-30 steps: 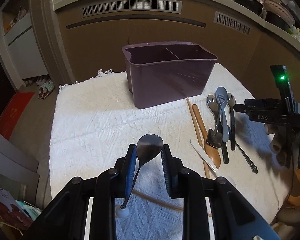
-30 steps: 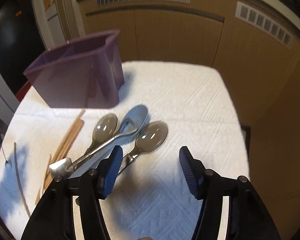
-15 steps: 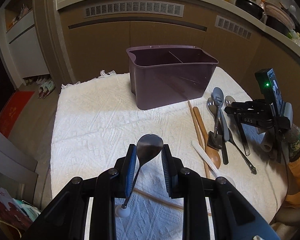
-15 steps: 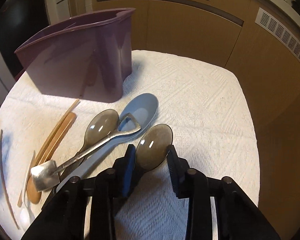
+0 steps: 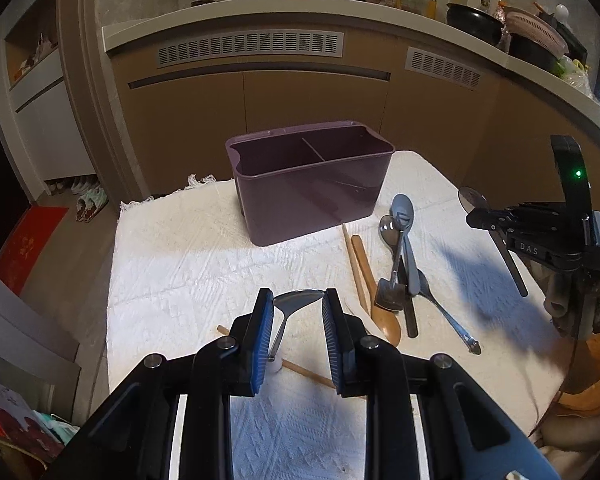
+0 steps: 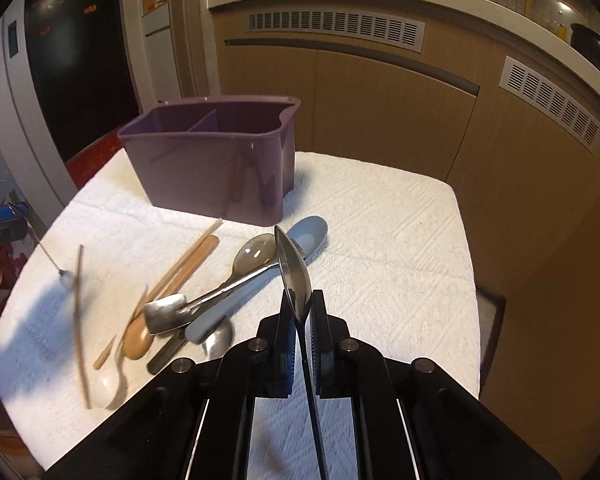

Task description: Organize utensils

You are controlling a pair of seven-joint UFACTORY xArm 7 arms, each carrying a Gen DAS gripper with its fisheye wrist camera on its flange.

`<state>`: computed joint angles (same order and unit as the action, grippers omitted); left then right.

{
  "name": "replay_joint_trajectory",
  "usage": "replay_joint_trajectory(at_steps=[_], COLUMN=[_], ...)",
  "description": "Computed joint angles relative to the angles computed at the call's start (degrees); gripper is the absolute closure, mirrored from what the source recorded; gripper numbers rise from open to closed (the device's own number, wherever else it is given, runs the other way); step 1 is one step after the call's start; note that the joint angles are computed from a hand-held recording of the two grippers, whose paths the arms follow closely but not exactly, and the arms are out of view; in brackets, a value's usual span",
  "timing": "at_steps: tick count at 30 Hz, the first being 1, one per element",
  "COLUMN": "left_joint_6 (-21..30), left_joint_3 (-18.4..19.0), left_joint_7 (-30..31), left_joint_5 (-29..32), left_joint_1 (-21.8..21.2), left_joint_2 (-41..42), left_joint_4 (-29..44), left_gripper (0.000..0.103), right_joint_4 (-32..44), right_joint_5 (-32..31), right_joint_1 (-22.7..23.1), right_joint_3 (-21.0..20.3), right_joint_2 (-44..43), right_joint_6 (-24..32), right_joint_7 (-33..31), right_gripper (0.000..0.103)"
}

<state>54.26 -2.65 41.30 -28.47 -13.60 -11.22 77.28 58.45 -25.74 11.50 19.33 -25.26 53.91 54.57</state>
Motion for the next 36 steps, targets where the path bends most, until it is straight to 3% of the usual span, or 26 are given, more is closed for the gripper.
replay_joint_trajectory(at_steps=[8, 12, 15, 19, 22, 27, 31, 36], left_joint_6=[-1.2, -2.9, -4.7, -4.0, -3.2, -0.2, 3.2, 4.4], left_joint_3=[-0.2, -0.6, -1.0, -2.6, -4.2, -6.5, -7.6, -8.2], left_joint_7=[0.9, 0.3, -0.6, -6.0, -9.1, -12.5, -14.4, -14.9], left_joint_5=[-1.9, -2.2, -2.3, -1.0, 0.4, 3.2, 5.1, 6.5], left_joint_1=[-1.5, -2.4, -2.8, -2.4, -1.9, -1.4, -1.1, -0.8], left_joint_2=[-2.3, -1.4, 1.5, 10.2, 16.1, 25.0, 31.0, 35.1], left_joint_4=[1.8, 6.0, 12.7, 27.8, 37.2, 48.8, 55.4, 57.9], left_gripper=[0.081, 0.081, 0.081, 0.081, 0.081, 0.081, 0.081, 0.084], right_joint_4=[5.9, 11.3, 17.3, 25.8, 32.1, 35.9, 38.2, 40.8], right_joint_5=[-2.1, -3.7, -6.6, -9.5, -11.0, -11.0, -8.9, -4.1], right_joint_1=[-1.1, -2.4, -3.8, -4.7, -4.6, -2.6, -0.5, 2.2], right_joint_3=[1.5, 2.5, 3.5, 3.1, 1.5, -4.1, -7.8, -11.6], right_joint_2=[-1.9, -0.4, 2.0, 6.9, 11.9, 18.2, 23.5, 30.1], right_joint_6=[-1.0, -1.9, -2.3, -5.2, -7.5, -17.8, -23.1, -25.9], right_joint_7=[-1.2, -2.6, -3.9, -4.7, -4.2, -3.9, -6.7, -14.2], right_gripper=[0.096, 0.096, 0.096, 0.096, 0.096, 0.096, 0.096, 0.096])
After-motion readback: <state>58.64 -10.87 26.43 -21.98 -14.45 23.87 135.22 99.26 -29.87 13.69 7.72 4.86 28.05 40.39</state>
